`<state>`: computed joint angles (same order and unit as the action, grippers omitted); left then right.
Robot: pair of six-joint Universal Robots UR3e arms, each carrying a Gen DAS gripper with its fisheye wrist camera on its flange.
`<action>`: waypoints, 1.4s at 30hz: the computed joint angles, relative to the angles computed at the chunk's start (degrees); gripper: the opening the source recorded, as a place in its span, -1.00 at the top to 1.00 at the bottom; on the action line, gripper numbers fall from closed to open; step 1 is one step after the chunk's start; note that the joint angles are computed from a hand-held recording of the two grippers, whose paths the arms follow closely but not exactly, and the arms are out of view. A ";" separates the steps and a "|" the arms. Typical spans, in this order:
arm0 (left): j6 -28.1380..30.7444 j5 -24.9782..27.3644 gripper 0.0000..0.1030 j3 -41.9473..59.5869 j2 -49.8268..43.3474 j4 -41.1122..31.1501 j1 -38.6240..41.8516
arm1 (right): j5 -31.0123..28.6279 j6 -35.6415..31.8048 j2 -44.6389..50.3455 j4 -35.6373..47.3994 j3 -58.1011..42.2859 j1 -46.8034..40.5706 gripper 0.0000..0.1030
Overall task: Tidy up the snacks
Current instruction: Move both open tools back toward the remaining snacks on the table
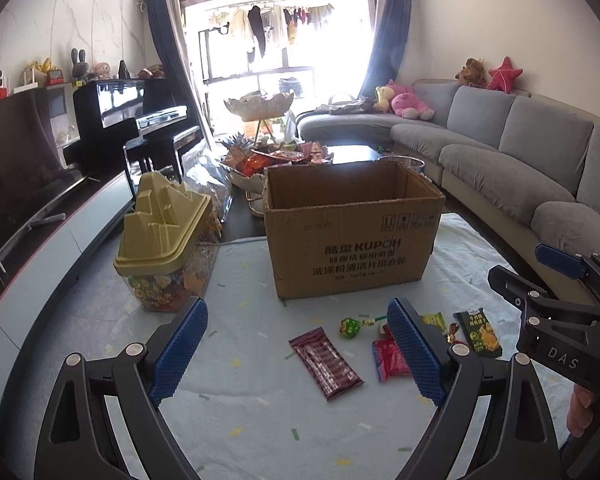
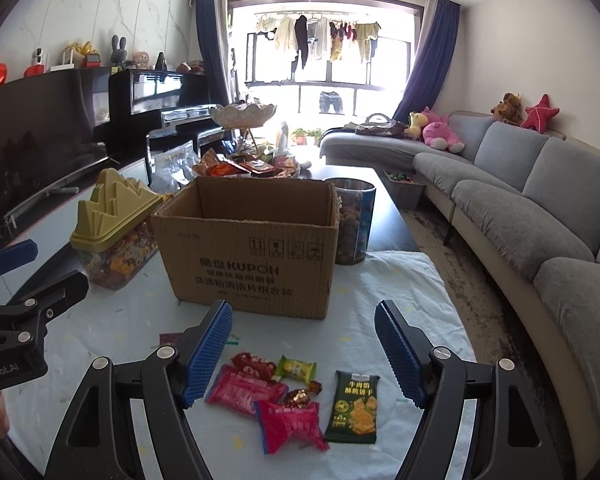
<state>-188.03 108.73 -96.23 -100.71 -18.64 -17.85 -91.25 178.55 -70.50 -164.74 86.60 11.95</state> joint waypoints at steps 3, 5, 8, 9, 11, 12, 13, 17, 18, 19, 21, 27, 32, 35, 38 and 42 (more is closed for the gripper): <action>-0.31 -0.25 -0.79 -2.22 0.79 -0.45 -0.12 | 0.67 0.20 -0.97 0.56 2.38 -0.19 -0.45; -0.67 -0.77 -0.79 -3.05 0.87 -1.17 -0.03 | 1.35 0.64 -1.47 1.20 3.94 -0.44 -0.45; -1.32 -1.24 -0.79 -4.01 0.52 -1.98 -0.07 | 2.35 1.22 -1.71 2.32 5.71 -0.84 -0.45; -1.35 -1.42 -0.79 -4.34 0.34 -1.91 -0.02 | 2.36 1.19 -1.73 2.54 6.28 -0.89 -0.45; -1.69 -1.58 -0.79 -4.48 -0.19 -2.31 0.04 | 1.87 1.26 -1.59 2.98 7.12 -0.82 -0.45; -1.72 -1.98 -0.79 -4.58 -0.43 -2.44 0.23 | 1.76 1.39 -1.47 3.19 7.52 -0.82 -0.45; -1.81 -2.19 -0.79 -4.69 -0.65 -2.57 0.37 | 1.74 1.49 -1.36 3.40 7.96 -0.88 -0.45; -2.19 -2.74 -0.79 -5.04 -1.75 -2.53 0.75 | 0.89 1.60 -0.86 4.15 8.94 -0.65 -0.45; -2.16 -3.12 -0.79 -5.14 -1.87 -2.53 0.96 | 0.70 1.63 -0.74 4.31 9.12 -0.60 -0.45; -2.14 -3.46 -0.79 -5.26 -2.09 -2.49 1.18 | 0.60 1.69 -0.57 4.48 9.19 -0.68 -0.45; -2.10 -3.86 -0.79 -5.21 -2.71 -2.47 1.41 | 0.48 1.79 -0.15 4.97 9.13 -0.68 -0.45; -2.06 -5.11 -0.79 -4.44 -4.76 -2.65 2.27 | -0.19 1.87 1.33 6.28 8.40 -0.36 -0.45; -2.03 -6.70 -0.79 -3.53 -6.85 -2.68 3.14 | 0.05 1.85 2.96 6.92 7.29 -0.49 -0.45; -1.87 -7.40 -0.79 -2.39 -8.59 -3.00 3.59 | 0.50 1.99 3.88 7.59 6.50 -0.59 -0.45; -1.71 -8.01 -0.79 -0.75 -10.72 -3.62 3.95 | 0.55 1.67 4.98 8.12 5.44 -0.44 -0.45; -2.10 -8.44 -0.79 2.79 -14.10 -5.11 4.00 | 0.74 1.68 6.43 8.56 4.30 -0.58 -0.45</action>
